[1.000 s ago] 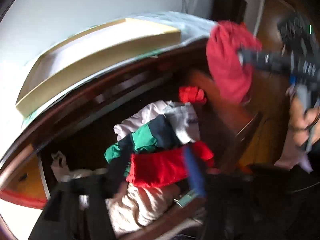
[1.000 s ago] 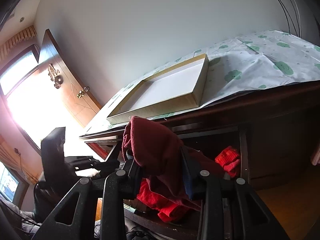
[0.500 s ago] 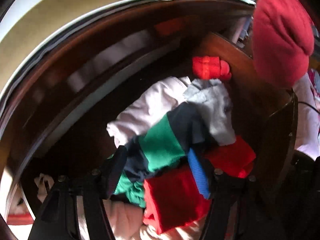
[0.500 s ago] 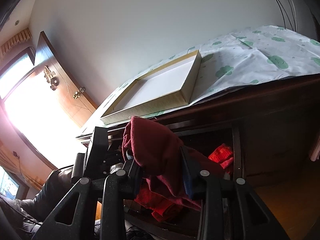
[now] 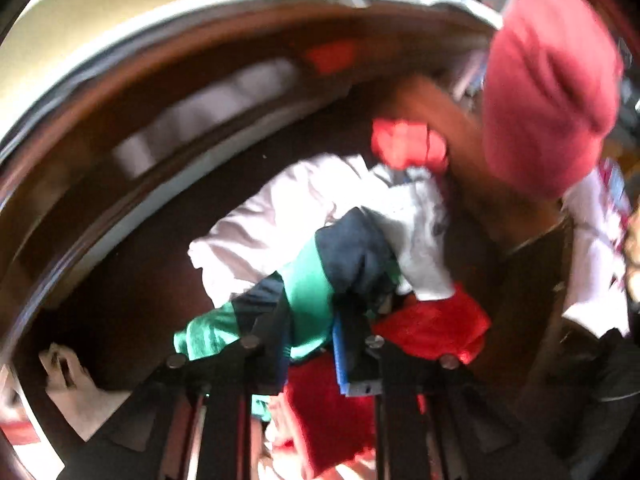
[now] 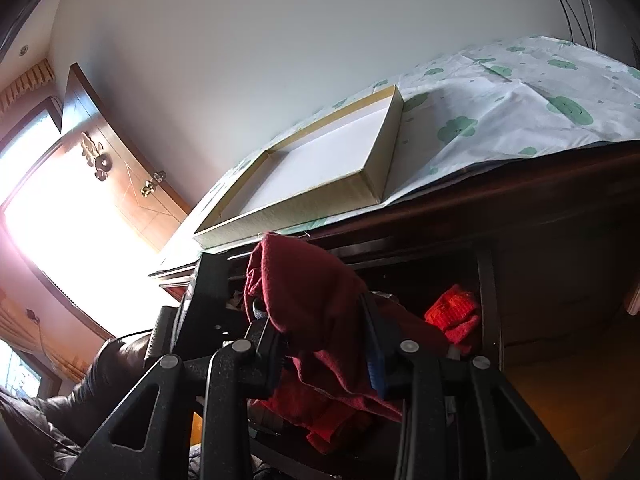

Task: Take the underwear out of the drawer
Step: 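Grasp the green-striped underwear with the left tool while the right tool lifts the red underwear, then carry both underwear into the tray and open both tools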

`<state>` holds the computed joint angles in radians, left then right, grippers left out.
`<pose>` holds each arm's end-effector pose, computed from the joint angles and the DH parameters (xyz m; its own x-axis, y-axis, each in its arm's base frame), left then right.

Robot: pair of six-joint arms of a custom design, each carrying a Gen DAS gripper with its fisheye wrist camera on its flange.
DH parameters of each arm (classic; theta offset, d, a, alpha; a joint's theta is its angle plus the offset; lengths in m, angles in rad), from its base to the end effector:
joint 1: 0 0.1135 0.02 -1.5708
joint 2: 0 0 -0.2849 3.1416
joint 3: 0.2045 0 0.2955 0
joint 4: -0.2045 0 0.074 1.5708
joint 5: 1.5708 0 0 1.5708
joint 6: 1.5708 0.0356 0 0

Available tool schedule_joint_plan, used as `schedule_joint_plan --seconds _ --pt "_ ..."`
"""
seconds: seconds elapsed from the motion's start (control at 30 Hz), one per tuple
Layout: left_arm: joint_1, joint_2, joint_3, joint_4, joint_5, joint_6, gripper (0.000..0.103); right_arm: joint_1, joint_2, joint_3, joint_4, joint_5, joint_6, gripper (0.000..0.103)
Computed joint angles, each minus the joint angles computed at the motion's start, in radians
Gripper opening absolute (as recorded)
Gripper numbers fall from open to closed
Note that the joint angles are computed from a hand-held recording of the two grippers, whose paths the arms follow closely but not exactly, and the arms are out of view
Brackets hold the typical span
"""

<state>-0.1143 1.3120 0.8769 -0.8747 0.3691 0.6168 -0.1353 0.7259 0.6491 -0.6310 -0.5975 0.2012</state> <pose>0.2593 -0.0427 0.2178 -0.6679 0.6197 -0.4121 0.7174 0.6834 -0.1351 0.1797 -0.0042 0.2730 -0.6936 0.2612 -0.6714 -0.1770 0.8416 0.5102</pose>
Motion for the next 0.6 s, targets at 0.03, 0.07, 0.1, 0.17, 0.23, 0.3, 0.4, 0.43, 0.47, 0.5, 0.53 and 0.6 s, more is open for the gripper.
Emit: schedule_joint_plan --seconds 0.03,0.07,0.1,0.17,0.23,0.3,0.4,0.43,0.47,0.5,0.53,0.6 --pt "0.024 -0.025 -0.007 -0.006 0.018 0.001 0.015 0.000 -0.010 0.003 -0.005 0.005 0.001 0.037" --pt "0.054 -0.070 -0.019 -0.017 0.037 0.004 0.015 0.002 -0.021 0.004 -0.009 0.011 0.003 0.037" --pt "0.090 -0.101 -0.022 -0.040 0.061 0.024 0.015 0.002 -0.030 0.005 -0.011 0.014 0.006 0.037" --pt "0.156 -0.152 -0.020 -0.085 0.122 0.052 0.015 -0.001 -0.043 0.013 -0.015 0.012 0.016 0.037" --pt "0.227 -0.199 -0.006 -0.130 0.182 0.073 0.015 0.003 -0.052 0.021 -0.018 0.013 0.025 0.037" --pt "0.318 -0.213 0.032 -0.193 0.258 0.126 0.015 0.021 -0.067 0.028 -0.021 0.024 0.035 0.037" --pt "0.420 -0.249 0.082 -0.286 0.341 0.203 0.015 0.060 -0.080 0.041 -0.024 0.047 0.051 0.037" --pt "0.450 -0.254 0.101 -0.317 0.361 0.232 0.015 0.077 -0.083 0.047 -0.024 0.060 0.059 0.037" --pt "0.480 -0.257 0.125 -0.350 0.383 0.264 0.015 0.091 -0.084 0.054 -0.023 0.069 0.068 0.037" --pt "0.517 -0.258 0.153 -0.390 0.409 0.301 0.015 0.098 -0.083 0.061 -0.022 0.068 0.075 0.037" --pt "0.530 -0.263 0.169 -0.399 0.429 0.300 0.015 0.105 -0.080 0.070 -0.018 0.065 0.084 0.037" --pt "0.601 -0.248 0.234 -0.472 0.489 0.351 0.015 0.119 -0.069 0.094 -0.009 0.065 0.101 0.037"
